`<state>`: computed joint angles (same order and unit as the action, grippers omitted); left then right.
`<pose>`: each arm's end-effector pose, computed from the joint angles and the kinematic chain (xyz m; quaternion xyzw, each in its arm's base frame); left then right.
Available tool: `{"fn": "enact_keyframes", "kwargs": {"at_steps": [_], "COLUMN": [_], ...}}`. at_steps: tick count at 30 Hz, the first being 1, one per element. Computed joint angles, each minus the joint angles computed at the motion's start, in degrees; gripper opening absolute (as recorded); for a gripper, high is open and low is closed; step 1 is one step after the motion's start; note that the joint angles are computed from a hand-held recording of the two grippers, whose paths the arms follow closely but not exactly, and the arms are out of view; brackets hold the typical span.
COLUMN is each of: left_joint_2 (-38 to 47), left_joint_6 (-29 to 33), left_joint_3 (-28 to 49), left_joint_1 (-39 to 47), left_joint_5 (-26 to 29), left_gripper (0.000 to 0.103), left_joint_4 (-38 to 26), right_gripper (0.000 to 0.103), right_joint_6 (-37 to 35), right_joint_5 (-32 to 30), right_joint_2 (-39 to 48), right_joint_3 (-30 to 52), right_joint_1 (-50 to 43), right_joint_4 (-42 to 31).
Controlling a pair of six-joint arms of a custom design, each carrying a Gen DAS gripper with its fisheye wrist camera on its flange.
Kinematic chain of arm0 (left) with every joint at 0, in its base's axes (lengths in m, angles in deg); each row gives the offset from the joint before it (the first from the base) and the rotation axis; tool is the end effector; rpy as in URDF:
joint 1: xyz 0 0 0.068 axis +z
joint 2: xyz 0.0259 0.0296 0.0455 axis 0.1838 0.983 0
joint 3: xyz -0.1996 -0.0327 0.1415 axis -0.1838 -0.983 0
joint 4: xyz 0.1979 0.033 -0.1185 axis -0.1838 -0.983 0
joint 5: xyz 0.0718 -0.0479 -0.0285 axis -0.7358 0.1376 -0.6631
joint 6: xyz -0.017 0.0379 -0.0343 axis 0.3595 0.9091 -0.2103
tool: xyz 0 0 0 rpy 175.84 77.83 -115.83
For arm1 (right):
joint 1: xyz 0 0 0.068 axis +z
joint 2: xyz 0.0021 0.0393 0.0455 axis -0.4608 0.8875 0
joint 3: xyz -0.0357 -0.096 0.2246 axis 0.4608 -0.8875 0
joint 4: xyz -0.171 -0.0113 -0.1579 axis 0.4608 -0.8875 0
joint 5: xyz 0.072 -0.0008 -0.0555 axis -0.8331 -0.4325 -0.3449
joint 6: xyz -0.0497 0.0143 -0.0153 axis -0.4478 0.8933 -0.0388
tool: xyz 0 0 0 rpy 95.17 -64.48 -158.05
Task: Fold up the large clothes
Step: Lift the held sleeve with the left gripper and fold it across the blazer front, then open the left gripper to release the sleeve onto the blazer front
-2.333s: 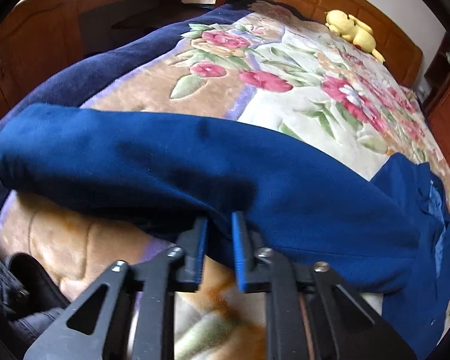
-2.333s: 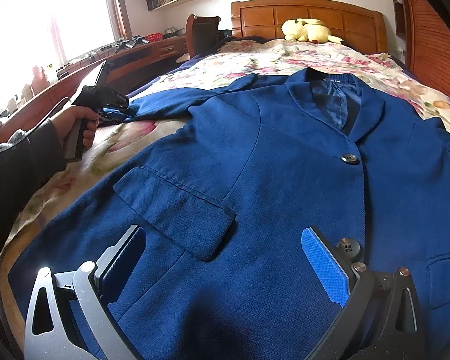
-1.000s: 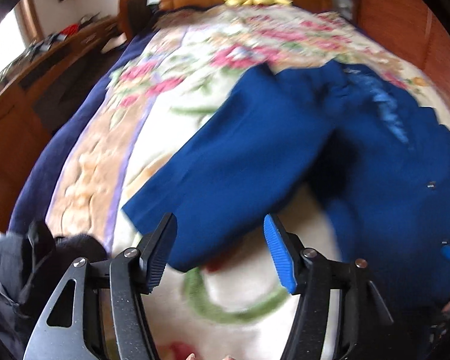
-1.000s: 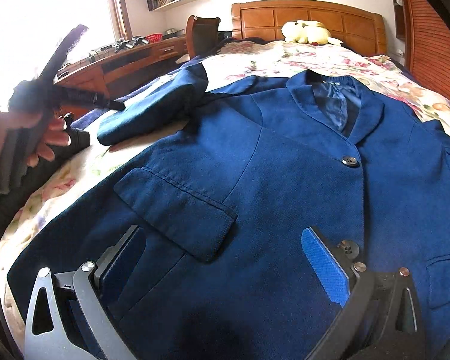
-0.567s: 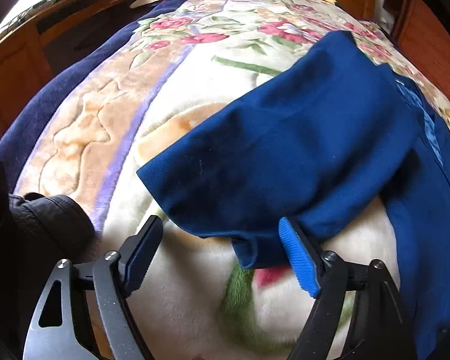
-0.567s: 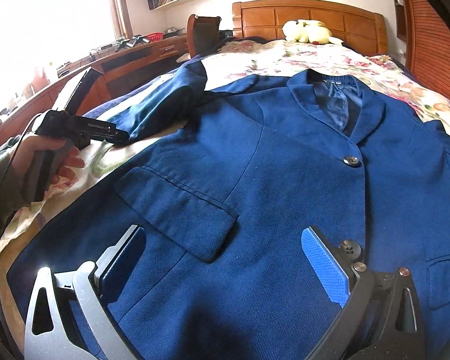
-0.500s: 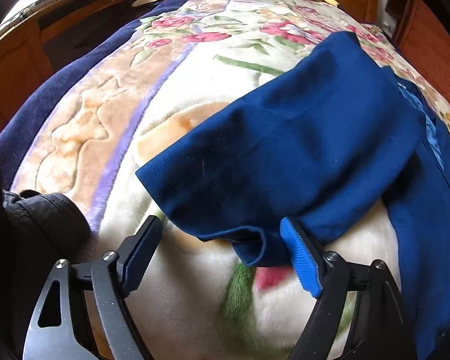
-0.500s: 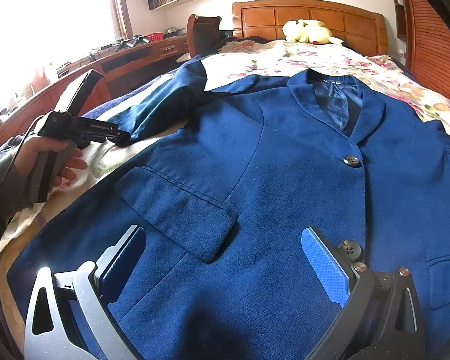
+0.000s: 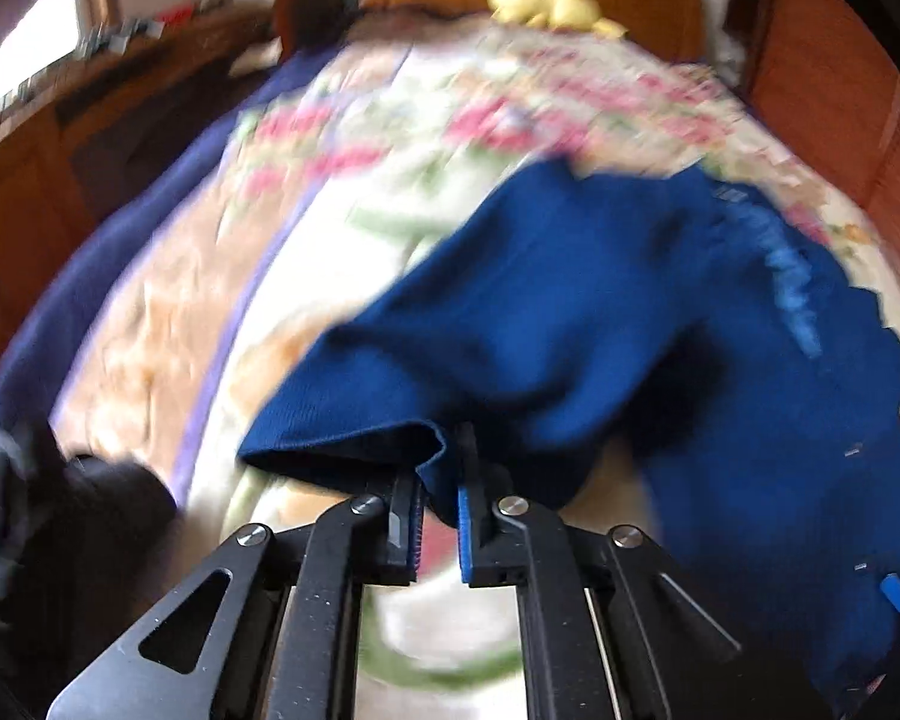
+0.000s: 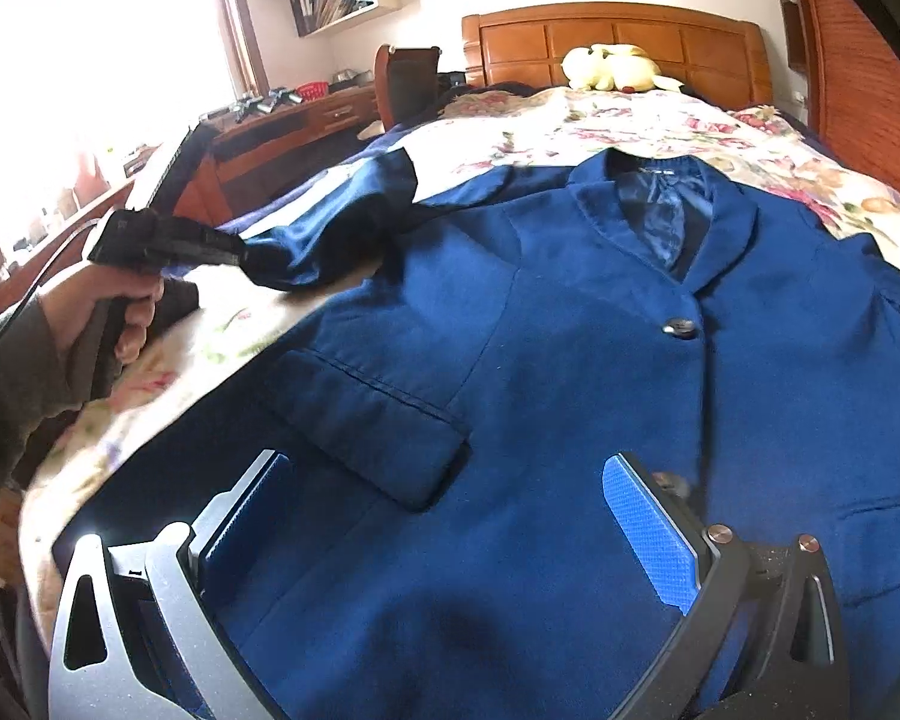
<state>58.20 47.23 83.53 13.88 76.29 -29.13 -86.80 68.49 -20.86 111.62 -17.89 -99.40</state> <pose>0.3277 0.0172 0.2367 -0.0129 0.9460 -0.0099 0.3239 0.1733 0.0411 0.2228 -0.1631 0.8695 0.1773 0.4313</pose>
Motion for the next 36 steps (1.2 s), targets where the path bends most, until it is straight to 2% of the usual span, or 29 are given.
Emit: {"fn": "enact_keyframes", "kwargs": {"at_steps": [3,6,10,16,20,24,25,29,32,34,36], "left_joint_2": [-4.1,-4.9,-1.8,5.0,10.4,12.7,13.6,8.3,3.4,-0.3,-4.0], "left_joint_6": [-1.3,-2.9,-5.1,-6.7,-8.3,-11.2,-11.9,-12.9,-13.9,-14.2,-13.6], "left_joint_3": [4.1,10.3,20.3,35.9,47.2,52.6,53.5,44.4,36.0,29.2,22.8], "left_joint_1": [-6.7,-14.3,-24.9,-38.6,-45.0,-49.4,-49.8,-51.8,-51.6,-51.7,-51.0], "left_joint_5": [-3.3,-6.8,-11.7,-16.9,-17.9,-18.5,-18.0,-17.1,-15.5,-16.6,-16.5], "left_gripper": [0.009,0.008,0.008,0.008,0.008,0.009,0.015,0.033,0.035,0.036,0.041], "left_joint_4": [-3.3,-7.0,-11.2,-18.0,-23.9,-28.5,-29.2,-25.3,-22.1,-19.7,-17.3], "right_gripper": [0.103,0.103,0.103,0.103,0.103,0.103,0.103,0.103,0.103,0.103,0.103], "right_joint_6": [-4.5,-9.7,-17.2,-27.5,-32.4,-34.1,-34.6,-33.7,-35.1,-35.0,-33.9], "right_joint_5": [-3.7,-10.7,-17.5,-26.8,-29.3,-30.1,-30.6,-30.5,-30.7,-29.9,-28.4], "right_joint_2": [-4.2,-6.0,-6.2,-4.8,-4.6,-4.8,-4.6,-4.6,-4.2,-4.3,-4.8], "right_joint_3": [0.4,1.5,2.8,5.2,5.8,7.1,7.7,8.4,8.9,8.7,7.9], "right_joint_1": [-7.4,-18.4,-32.6,-47.9,-53.7,-56.6,-57.4,-57.5,-58.2,-57.5,-55.9], "right_joint_4": [-4.5,-9.3,-13.4,-19.4,-22.9,-26.0,-27.0,-27.4,-28.5,-28.1,-26.9]}}
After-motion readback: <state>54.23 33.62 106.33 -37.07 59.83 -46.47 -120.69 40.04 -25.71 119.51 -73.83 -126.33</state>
